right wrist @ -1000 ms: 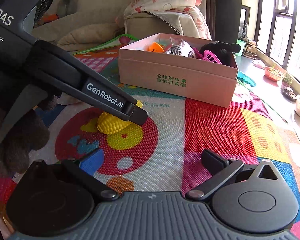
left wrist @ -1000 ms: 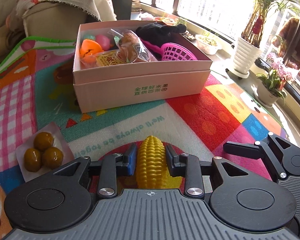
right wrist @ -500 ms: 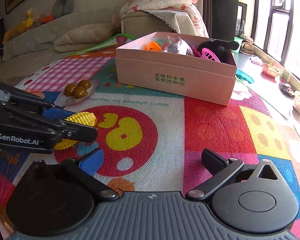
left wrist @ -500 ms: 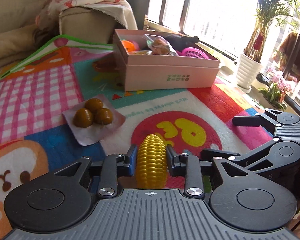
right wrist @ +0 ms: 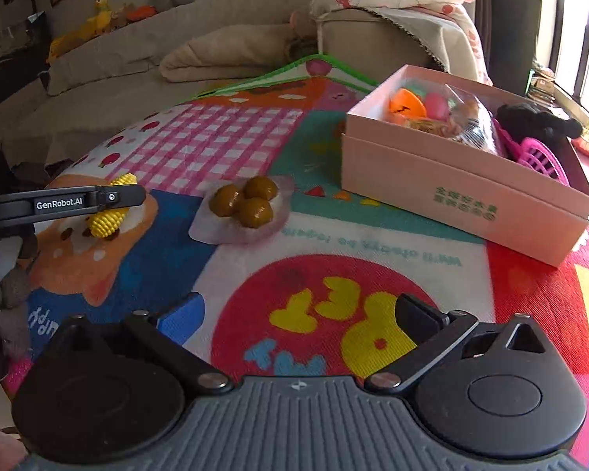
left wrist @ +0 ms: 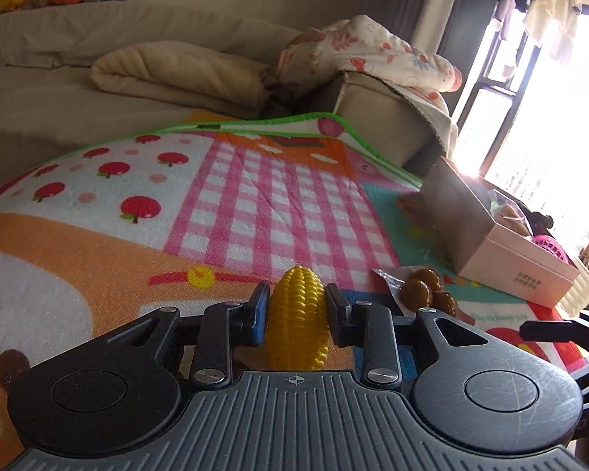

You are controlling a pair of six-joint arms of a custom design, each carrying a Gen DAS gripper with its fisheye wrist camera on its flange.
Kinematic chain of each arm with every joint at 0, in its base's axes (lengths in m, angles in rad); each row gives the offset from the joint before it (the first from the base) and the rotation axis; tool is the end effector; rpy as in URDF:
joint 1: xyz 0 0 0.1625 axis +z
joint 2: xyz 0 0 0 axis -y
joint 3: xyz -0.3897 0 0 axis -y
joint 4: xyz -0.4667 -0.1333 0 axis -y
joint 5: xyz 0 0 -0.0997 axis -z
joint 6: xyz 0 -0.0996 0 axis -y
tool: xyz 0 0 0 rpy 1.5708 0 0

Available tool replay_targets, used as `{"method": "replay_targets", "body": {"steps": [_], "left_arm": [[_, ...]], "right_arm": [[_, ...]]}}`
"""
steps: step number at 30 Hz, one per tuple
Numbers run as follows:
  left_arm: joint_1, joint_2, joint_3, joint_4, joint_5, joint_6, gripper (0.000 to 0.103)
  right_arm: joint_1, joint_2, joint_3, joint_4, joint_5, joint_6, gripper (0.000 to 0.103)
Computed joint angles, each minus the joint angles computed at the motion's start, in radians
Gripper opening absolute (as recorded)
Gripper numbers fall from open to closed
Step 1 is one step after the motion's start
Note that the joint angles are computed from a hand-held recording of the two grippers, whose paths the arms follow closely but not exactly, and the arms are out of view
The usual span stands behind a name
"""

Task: Organize objects
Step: 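Move the right gripper toward the brown ball tray while left holds corn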

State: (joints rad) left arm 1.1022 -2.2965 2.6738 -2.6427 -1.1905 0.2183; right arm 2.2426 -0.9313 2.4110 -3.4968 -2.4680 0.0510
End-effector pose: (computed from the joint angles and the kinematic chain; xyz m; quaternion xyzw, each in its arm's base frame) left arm 0.0114 -0.3544 0.2748 0.2504 0.8911 -0.3538 0.1346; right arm 0.2872 -0.2721 -0.0026 0.1770 -0.8660 0.3361 0.3251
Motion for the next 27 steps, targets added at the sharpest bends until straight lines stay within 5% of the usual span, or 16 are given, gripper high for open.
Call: {"method": "replay_targets", "body": {"steps": [8, 14, 17, 24, 27], "left_arm": [[0.021, -0.008, 0.009, -0.022, -0.028, -0.015, 0.034], [0.048, 0.006, -0.002, -0.029, -0.065, -0.025, 0.034], [0.047, 0.005, -0.001, -0.027, -0.065, -0.029, 0.034], [0.022, -0.01, 0.01, -0.019, -0.023, -0.014, 0.034], [-0.012, -0.026, 0.022, -0.004, 0.023, -0.005, 0.034]], "right_arm": [[-0.072, 0.128, -0.187, 0.051, 0.043, -0.089, 0.102], [-0.034, 0.117, -0.169, 0.055, 0.038, -0.121, 0.067], [-0.006, 0.084, -0.133, 0.091, 0.01, -0.104, 0.059], [0.053, -0.016, -0.013, 0.153, -0.067, -0.071, 0.057], [0.065, -0.041, 0.024, 0.15, -0.128, -0.043, 0.073]]}}
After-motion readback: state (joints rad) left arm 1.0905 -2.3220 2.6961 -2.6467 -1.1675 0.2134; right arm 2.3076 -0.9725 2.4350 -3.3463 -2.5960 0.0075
